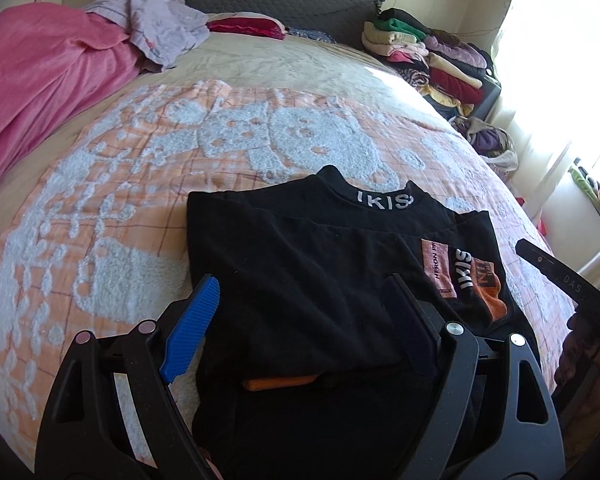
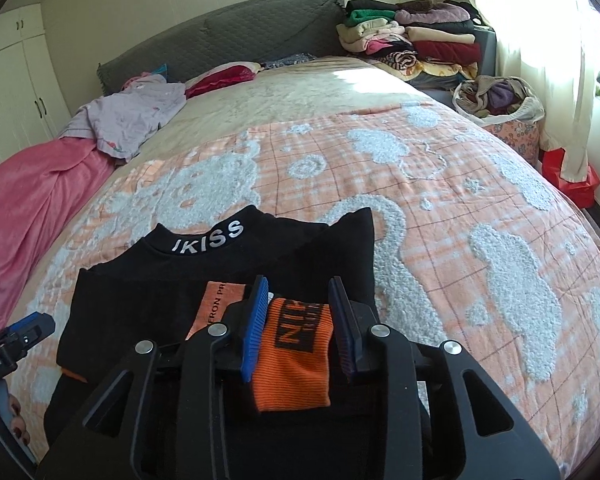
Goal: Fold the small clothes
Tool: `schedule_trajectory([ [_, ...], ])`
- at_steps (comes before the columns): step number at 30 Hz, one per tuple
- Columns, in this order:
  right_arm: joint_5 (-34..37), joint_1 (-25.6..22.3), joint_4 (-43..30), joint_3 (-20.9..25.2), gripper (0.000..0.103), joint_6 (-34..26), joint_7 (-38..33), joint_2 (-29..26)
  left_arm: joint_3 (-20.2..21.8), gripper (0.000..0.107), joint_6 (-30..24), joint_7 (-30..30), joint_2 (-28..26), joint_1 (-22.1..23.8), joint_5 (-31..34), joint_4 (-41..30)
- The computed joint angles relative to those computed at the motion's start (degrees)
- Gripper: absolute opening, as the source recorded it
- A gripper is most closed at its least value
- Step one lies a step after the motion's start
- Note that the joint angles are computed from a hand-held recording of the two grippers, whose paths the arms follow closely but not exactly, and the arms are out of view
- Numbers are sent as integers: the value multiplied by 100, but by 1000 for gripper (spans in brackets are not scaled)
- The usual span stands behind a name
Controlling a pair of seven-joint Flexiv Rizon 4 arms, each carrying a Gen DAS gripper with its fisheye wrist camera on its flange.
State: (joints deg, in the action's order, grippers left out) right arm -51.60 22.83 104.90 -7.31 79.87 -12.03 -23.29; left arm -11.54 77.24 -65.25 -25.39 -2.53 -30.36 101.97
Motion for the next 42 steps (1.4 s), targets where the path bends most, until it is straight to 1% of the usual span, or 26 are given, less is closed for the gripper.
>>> schedule_trajectory([
  [3, 45, -17, 44, 38, 35, 8, -20, 30, 74, 77, -210, -38, -148, -95, 175, -237],
  [6, 110, -15, 63, 106, 37, 11, -130, 37, 115, 66, -465, -43, -307, -173, 338, -469],
  [7, 162, -26, 54, 155, 38, -4, -213, 28, 154, 64, -582, -66, -370, -215, 412, -550],
  [9, 279, -30, 25, 235, 39, -24, -373, 3, 294, 63, -889, -175, -484, -311, 606, -725],
  [11, 429, -32, -15, 331, 39, -50, -596, -32, 538, 63, -1218, -373, -605, -449, 932, -891],
  [13, 654, -48, -92, 472, 39, -113, -926, -87, 591, 63, -1202, -432, -624, -455, 1064, -847],
  [16, 1036, -58, -282, 718, 40, -218, -1524, -233, 346, 63, -1060, -241, -560, -231, 848, -626],
  [19, 1435, -2, -556, 935, 40, -357, -2156, -434, 260, 63, -1044, -101, -510, -137, 719, -524],
  [20, 1657, -26, -726, 1099, 41, -480, -2452, -548, 254, 63, -1044, -73, -500, -129, 697, -508],
  [22, 1988, -7, -969, 1264, 42, -723, -2857, -703, 260, 63, -1028, -54, -488, -143, 677, -488],
  [25, 2387, 74, -1271, 1335, 43, -1171, -3265, -899, 265, 63, -989, -15, -479, -159, 664, -461],
  [26, 2503, 118, -1362, 1315, 45, -1456, -3324, -952, 266, 63, -986, -9, -478, -159, 658, -460],
  [27, 2570, 165, -1390, 1264, 45, -1610, -3338, -977, 261, 63, -985, 0, -471, -156, 645, -450],
  [30, 2599, 243, -1176, 1078, 43, -1399, -3305, -910, 249, 63, -1013, 43, -458, -142, 612, -438],
  [33, 2753, 195, -1061, 1083, 43, -1183, -3273, -869, 246, 63, -1007, 75, -451, -139, 586, -424],
  [36, 2689, 289, -1084, 995, 43, -1277, -3243, -858, 274, 63, -1005, 55, -451, -157, 595, -427],
  [37, 2692, 295, -1082, 1002, 45, -1295, -3245, -843, 278, 63, -998, 46, -447, -161, 595, -423],
  [40, 2785, 255, -972, 1055, 48, -1167, -3206, -759, 278, 63, -983, 38, -441, -161, 589, -412],
  [42, 2795, 267, -915, 1045, 48, -1117, -3161, -720, 283, 63, -984, 32, -442, -166, 595, -416],
])
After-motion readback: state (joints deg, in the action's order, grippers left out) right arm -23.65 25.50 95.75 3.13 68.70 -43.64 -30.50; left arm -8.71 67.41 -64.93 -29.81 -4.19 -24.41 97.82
